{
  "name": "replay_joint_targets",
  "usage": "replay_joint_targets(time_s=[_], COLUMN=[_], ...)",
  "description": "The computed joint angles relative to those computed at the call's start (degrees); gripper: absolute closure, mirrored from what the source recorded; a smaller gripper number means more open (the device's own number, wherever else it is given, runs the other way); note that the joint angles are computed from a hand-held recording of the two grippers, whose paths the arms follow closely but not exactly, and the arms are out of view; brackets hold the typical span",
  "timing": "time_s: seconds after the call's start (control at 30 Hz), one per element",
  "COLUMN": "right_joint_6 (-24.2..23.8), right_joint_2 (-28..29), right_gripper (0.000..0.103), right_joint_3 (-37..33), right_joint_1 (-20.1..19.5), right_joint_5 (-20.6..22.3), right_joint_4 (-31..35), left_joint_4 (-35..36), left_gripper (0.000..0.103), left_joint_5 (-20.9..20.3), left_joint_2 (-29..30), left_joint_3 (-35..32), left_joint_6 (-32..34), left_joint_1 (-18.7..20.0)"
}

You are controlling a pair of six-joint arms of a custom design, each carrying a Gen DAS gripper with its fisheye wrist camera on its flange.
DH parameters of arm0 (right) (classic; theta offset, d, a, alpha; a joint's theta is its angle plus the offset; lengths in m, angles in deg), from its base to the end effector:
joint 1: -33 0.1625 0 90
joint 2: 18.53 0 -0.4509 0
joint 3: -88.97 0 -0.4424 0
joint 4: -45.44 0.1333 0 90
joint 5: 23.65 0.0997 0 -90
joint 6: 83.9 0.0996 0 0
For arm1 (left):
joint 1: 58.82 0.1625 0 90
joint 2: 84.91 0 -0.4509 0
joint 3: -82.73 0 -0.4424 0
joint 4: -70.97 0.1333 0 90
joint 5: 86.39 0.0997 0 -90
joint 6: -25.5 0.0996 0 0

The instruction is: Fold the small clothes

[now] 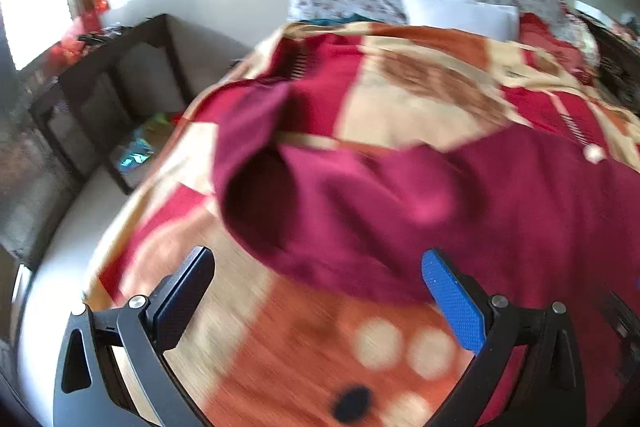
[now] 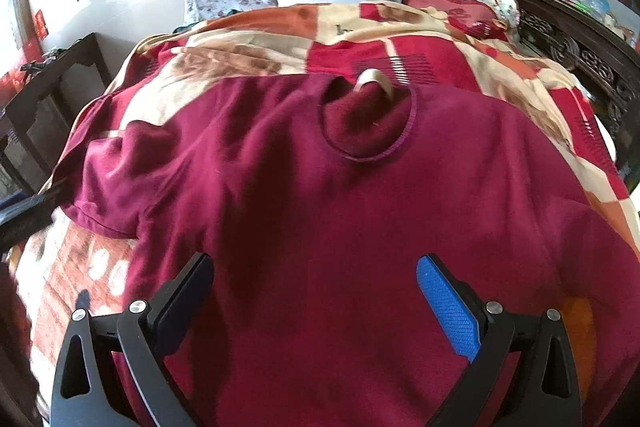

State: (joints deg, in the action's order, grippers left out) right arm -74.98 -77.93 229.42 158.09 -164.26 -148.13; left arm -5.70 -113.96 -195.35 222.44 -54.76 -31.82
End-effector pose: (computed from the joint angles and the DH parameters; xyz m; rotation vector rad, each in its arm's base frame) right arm 0.2845 -0.3069 0.0934 0.3135 -2.3167 0.8420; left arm -0.1405 -0.3203 0.2673 0.1648 2.0204 -0.8922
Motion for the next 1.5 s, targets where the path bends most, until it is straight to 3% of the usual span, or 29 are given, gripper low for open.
replay_joint_targets(time_s=[0.23,0.4,0.6,0.63,0.7,0.73,0.8,0.87,0.93,1.03,1.23,1.4,1.5], right_joint_6=[-1.78,-2.44,-3.06,-3.02,-3.11,-3.25,-3.3,-3.07,-2.5,-1.5,0.05,1.29,2.42], right_joint_2=[2.39,3.34,3.84,3.91,4.25,4.38,4.38,3.88,3.0,1.09,-4.54,-11.24,-15.9], right_gripper=[0.0,0.0,0.0,0.0,0.0,0.0,0.0,0.0,0.0,0.0,0.0,0.0,0.0], right_joint_3=[-2.16,-2.67,-2.87,-2.86,-2.99,-3.05,-2.99,-2.63,-2.21,-1.37,1.0,4.64,7.37], right_joint_1=[0.02,-0.57,-1.31,-1.41,-1.84,-2.1,-2.6,-3.06,-3.37,-3.73,-1.99,-1.36,-2.01], right_joint_5=[2.07,4.01,5.63,5.75,6.04,6.18,6.49,7.15,7.57,8.29,6.42,3.61,2.3], right_joint_4=[0.09,0.19,-0.22,-0.26,-0.28,-0.22,-0.11,-0.48,-0.73,-1.49,-1.3,-0.37,-0.39], left_joint_4=[-13.79,-22.48,-33.11,-35.37,-39.3,-41.46,-48.62,-54.29,-54.48,-51.56,-40.24,-45.84,-51.89], left_gripper=[0.0,0.0,0.003,0.008,0.042,0.053,0.088,0.094,0.096,0.096,0.096,0.096,0.096], left_joint_5=[7.2,11.28,15.11,15.27,14.31,12.95,8.58,6.14,5.59,2.83,-2.37,-9.67,-13.35], left_joint_2=[3.01,9.82,15.68,16.69,17.7,17.68,16.62,15.27,13.0,7.52,0.38,3.24,7.58], left_joint_3=[-3.52,-7.38,-10.13,-10.61,-11.09,-11.23,-10.85,-9.72,-8.6,-6.33,-4.61,-3.85,-2.62], left_joint_6=[13.96,25.66,35.04,37.1,40.5,42.14,46.45,49.51,49.27,48.87,42.77,43.73,44.91], left_joint_1=[12.84,19.44,24.93,26.0,27.52,28.22,29.64,29.67,28.13,22.49,4.76,-5.13,-8.23])
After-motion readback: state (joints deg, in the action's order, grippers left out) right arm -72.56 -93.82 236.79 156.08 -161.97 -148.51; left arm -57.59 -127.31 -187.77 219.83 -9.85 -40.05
